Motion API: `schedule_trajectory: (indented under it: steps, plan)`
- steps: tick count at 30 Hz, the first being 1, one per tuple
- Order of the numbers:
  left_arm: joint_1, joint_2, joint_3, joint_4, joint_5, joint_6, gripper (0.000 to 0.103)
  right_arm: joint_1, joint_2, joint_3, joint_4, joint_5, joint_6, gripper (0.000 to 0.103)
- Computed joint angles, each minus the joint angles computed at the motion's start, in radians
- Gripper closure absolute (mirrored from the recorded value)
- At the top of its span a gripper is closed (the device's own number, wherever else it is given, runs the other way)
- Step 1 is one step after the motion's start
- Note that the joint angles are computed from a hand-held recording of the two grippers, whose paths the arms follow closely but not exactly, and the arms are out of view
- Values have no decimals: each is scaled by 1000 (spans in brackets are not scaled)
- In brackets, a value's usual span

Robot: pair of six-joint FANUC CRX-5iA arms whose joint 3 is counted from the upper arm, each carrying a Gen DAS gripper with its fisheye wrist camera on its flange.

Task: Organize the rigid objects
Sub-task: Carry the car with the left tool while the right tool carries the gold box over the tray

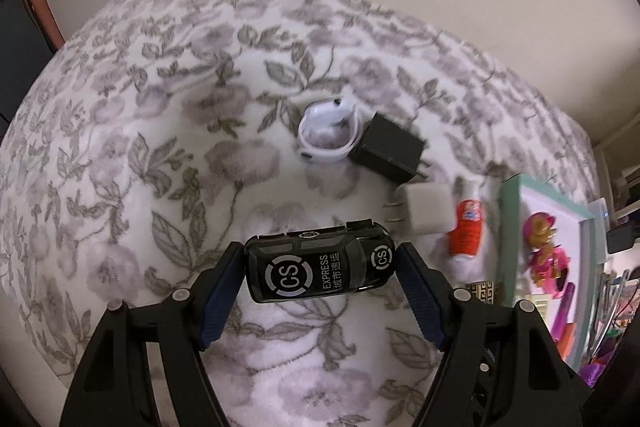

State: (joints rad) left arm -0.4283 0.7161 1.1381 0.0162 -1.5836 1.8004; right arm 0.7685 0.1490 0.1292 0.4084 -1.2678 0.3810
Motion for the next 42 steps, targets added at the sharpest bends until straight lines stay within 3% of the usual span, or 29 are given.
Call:
schedule_trajectory:
  steps: [12, 24, 34, 42]
  plan:
    - [-34, -49, 4, 16, 83, -28, 26, 43, -147, -83, 163, -82, -123, 81]
    - [-101, -81, -44, 105, 148, -123, 26, 6, -299, -206, 189, -146, -235, 81]
    - [-179, -20, 15, 139, 71, -211, 26, -50, -401, -299, 117, -191, -319, 81]
    - [-241, 38, 66, 120, -23, -275, 26, -100, -391, -312, 19, -147, -258, 81]
